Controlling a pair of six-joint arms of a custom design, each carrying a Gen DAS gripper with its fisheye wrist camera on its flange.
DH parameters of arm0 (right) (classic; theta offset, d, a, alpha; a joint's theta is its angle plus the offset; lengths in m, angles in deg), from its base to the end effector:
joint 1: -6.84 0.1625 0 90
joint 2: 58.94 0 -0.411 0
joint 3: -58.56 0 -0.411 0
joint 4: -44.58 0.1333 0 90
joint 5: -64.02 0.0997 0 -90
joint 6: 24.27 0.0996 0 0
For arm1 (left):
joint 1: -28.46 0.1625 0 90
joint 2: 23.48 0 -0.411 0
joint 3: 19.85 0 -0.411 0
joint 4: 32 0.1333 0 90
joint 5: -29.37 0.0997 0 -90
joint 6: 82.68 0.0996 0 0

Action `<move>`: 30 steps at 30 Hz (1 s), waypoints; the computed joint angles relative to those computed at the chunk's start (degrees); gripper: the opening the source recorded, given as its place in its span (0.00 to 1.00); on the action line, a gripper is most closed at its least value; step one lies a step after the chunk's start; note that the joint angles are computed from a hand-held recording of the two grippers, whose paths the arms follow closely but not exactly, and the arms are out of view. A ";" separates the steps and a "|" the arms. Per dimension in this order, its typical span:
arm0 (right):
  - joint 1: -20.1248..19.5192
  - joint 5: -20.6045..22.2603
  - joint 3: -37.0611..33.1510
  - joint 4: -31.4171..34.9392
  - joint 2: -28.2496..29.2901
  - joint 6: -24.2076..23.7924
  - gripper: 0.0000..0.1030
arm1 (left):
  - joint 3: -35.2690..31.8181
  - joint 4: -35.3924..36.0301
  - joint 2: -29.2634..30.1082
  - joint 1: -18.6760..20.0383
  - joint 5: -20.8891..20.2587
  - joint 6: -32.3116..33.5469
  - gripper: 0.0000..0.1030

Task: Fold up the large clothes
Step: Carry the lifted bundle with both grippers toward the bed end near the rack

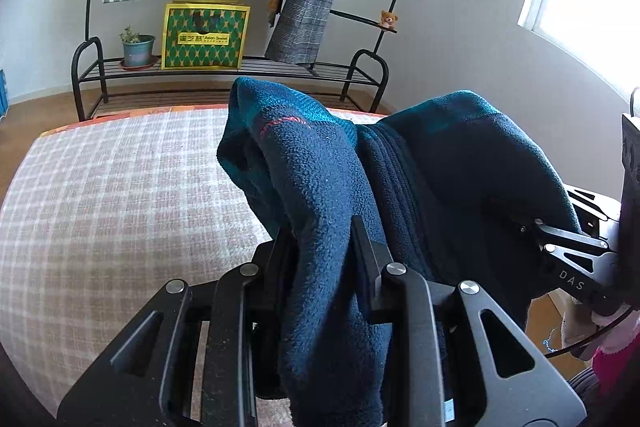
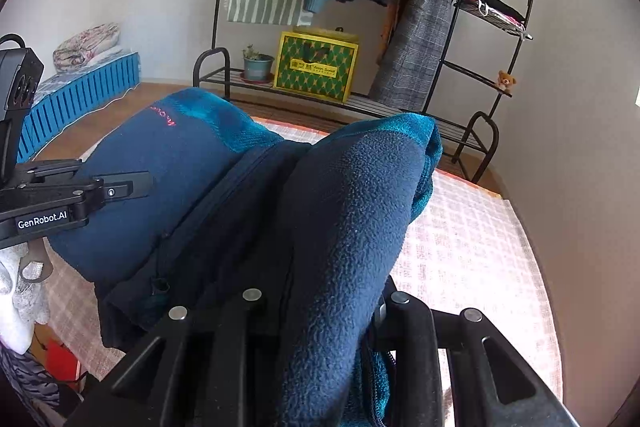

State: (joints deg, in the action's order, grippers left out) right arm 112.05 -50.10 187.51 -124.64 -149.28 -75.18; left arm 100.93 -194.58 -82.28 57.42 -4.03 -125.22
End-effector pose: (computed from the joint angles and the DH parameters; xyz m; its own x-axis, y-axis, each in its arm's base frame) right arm 0.2084 -0.4134 0.3129 -0.4447 -0.5577 0.7008 -0.8633 0.4753 -0.1696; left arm -0.3450 -0.4383 0.1157 -0.8769 -0.0217 -0.4803 0.3626 0.6260 -0.6903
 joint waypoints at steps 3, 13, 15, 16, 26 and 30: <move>-0.82 0.11 -0.80 0.23 -0.44 -0.78 0.25 | -2.72 -1.28 2.70 0.48 -0.17 2.97 0.24; -4.72 1.20 -5.13 1.00 0.41 -4.21 0.25 | -11.72 -5.92 11.38 4.48 -4.53 11.12 0.24; -5.23 1.08 -5.69 -0.13 1.09 -5.85 0.25 | -13.54 -6.17 12.97 5.00 -4.84 12.85 0.24; -5.44 1.04 -6.01 -0.47 1.40 -6.43 0.25 | -14.50 -6.37 13.87 5.13 -4.83 13.73 0.24; -7.97 1.96 -9.61 -0.92 3.55 -8.14 0.25 | -20.76 -8.65 19.26 6.94 -6.48 18.03 0.24; -8.29 2.05 -10.67 -1.01 4.47 -8.84 0.25 | -22.31 -8.24 20.34 7.30 -6.59 18.26 0.24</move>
